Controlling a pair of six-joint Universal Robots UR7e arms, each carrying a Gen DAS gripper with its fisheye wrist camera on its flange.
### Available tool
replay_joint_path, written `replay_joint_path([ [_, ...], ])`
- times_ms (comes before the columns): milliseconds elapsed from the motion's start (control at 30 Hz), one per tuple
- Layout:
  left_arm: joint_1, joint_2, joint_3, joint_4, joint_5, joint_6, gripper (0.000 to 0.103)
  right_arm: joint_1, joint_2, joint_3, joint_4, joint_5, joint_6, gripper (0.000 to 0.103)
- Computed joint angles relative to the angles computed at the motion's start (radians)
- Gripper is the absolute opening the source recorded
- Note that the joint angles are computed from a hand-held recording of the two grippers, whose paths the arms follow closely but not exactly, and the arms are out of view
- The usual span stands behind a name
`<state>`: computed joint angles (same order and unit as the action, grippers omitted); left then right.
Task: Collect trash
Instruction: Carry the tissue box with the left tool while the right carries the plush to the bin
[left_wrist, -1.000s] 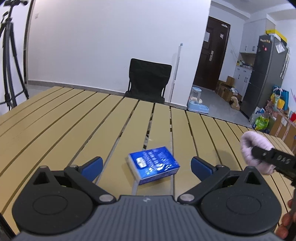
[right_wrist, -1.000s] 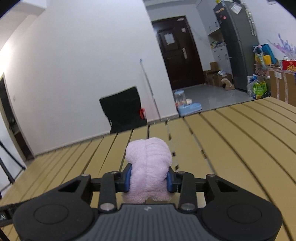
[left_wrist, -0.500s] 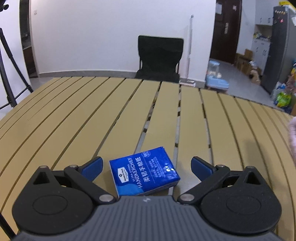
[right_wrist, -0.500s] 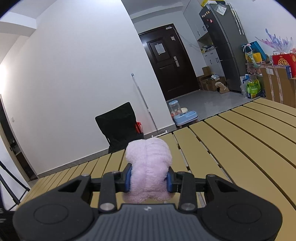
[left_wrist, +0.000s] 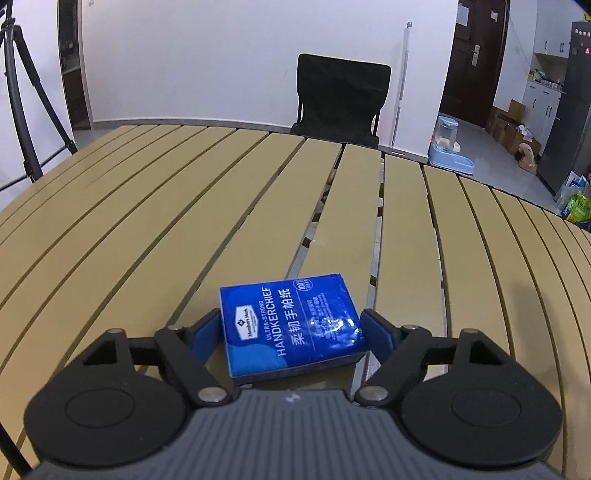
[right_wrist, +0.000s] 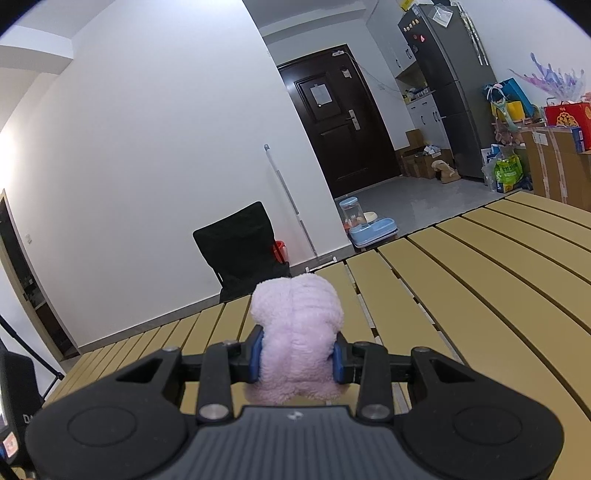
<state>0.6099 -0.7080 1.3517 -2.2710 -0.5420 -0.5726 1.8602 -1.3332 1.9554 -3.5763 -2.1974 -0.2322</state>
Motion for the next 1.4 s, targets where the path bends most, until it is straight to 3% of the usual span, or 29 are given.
replay_joint_path([
  [533, -0.048, -0.059, 0.114, -0.141, 0.020, 0.103, 0.078, 0.025, -0.015, 0.005, 0.029, -0.020, -0.037, 0.034],
  [767, -0.090, -0.120, 0.192, -0.170, 0.007, 0.091, 0.078, 0.055, -0.029, 0.026, 0.040, -0.038, -0.055, 0.034],
  [1133, -0.172, -0.229, 0.328, -0.233, 0.008, 0.118, 0.078, 0.133, -0.059, 0.084, 0.034, -0.098, -0.084, 0.034],
  [1400, -0.247, -0.331, 0.433, -0.178, 0.017, 0.072, 0.079, 0.211, -0.098, 0.171, -0.002, -0.153, -0.084, 0.034],
])
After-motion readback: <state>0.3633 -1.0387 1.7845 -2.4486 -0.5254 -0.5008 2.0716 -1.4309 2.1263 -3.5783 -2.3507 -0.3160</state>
